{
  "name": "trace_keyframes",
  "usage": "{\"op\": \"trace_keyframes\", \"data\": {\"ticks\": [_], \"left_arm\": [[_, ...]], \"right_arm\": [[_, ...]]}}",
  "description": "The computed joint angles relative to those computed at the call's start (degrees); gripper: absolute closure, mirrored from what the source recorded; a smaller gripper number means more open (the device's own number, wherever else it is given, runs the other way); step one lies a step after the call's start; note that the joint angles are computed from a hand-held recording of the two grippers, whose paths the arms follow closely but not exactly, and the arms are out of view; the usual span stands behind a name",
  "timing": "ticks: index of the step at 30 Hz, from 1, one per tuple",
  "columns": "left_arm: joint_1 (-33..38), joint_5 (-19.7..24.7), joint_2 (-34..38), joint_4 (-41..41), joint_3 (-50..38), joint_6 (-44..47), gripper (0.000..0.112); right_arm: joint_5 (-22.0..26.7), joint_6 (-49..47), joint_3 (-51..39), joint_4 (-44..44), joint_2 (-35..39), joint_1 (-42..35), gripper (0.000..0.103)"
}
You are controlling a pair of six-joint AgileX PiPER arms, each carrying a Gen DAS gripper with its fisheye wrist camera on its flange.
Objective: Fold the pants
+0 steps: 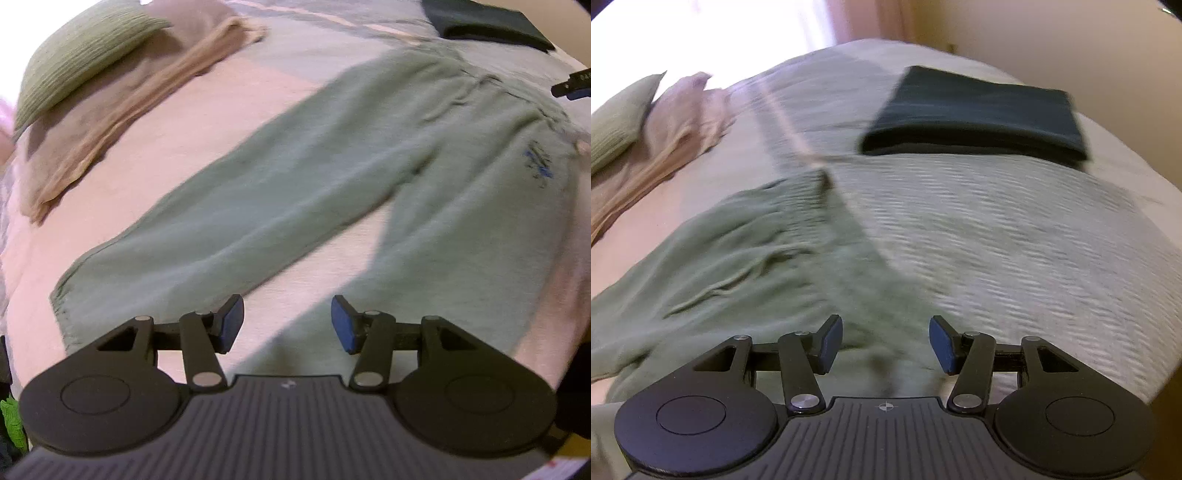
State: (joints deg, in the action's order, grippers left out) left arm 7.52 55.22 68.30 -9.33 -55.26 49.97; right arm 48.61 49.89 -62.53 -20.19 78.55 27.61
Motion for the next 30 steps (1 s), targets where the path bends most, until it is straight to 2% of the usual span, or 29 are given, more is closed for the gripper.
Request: {"op": "trace_keyframes", "data": {"ticks": [5,7,10,17,20,22,25,27,30], "left_arm": [[10.6,-1.5,7.8,-11.2,-4.6,16.7,0.065],[11.6,-1.7,11.7,-14.0,-7.4,19.4,0.065],[10.1,-2.2,16.7,-17.0,-10.8,20.7,0.064],[-5.6,-8.6,25.3,-19.2,-15.9,14.3,0.064],[-14.0,-12.3,29.5,-16.9,-18.9,7.8,0.063],[-18.7,-13.5,32.4,-15.0,-21.4,3.2,0.063],[-24.5,-13.8,36.5,-11.4,-25.5,-3.8,0.063],[-27.4,-12.8,38.7,-9.2,-28.1,-7.6,0.063],[-30.5,-12.6,41.5,-6.7,-30.3,-10.3,0.063]], "right_arm": [[-0.5,-11.7,-13.4,4.7,10.1,1.1,0.053],[-0.5,-16.3,-19.3,6.4,14.9,0.4,0.052],[-0.1,-26.0,-26.7,14.2,22.0,-3.6,0.050],[5.2,-47.7,-43.0,30.8,38.8,-14.1,0.050],[4.6,-57.1,-45.8,36.8,44.0,-18.1,0.050],[5.1,-62.7,-47.5,41.8,46.9,-20.5,0.047],[4.1,-69.8,-44.7,51.5,47.1,-23.9,0.047],[6.2,-74.9,-43.5,60.5,47.2,-27.0,0.057],[8.1,-77.3,-43.0,66.5,48.5,-29.9,0.062]]}}
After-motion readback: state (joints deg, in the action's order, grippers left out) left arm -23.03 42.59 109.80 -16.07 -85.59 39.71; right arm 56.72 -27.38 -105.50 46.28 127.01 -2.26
